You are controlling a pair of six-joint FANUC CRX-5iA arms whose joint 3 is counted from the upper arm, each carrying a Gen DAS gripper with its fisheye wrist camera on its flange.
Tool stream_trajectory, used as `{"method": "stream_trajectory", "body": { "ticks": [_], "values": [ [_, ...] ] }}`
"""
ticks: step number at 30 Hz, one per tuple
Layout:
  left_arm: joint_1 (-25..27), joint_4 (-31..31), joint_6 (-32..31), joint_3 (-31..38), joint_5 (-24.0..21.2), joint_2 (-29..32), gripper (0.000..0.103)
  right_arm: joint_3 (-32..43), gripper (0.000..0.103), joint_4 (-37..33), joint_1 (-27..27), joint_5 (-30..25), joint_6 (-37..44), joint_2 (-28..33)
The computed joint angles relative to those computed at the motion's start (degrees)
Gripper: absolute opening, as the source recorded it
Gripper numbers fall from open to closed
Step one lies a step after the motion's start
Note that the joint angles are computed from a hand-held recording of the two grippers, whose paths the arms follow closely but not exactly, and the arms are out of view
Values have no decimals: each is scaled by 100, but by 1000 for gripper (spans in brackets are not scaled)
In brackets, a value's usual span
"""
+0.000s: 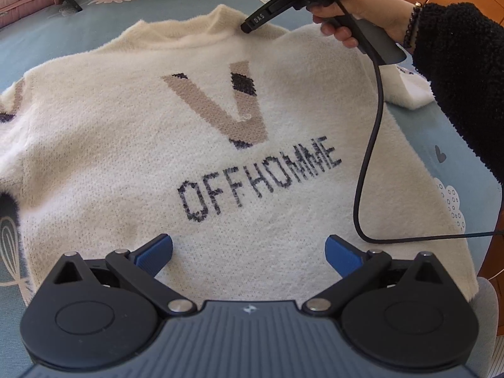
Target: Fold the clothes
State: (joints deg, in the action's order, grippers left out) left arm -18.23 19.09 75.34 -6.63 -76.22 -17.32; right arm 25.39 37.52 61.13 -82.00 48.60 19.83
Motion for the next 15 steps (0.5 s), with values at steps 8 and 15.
{"method": "stream_trajectory", "body": {
  "ticks": [8, 15],
  "values": [
    [29, 93, -48, -43, 0, -65, 102, 223, 52, -572, 308, 198, -299, -278],
    [10, 100, -54, -49, -25, -7, 102, -341, 75, -644, 224, 313, -1391, -246]
  ]
}}
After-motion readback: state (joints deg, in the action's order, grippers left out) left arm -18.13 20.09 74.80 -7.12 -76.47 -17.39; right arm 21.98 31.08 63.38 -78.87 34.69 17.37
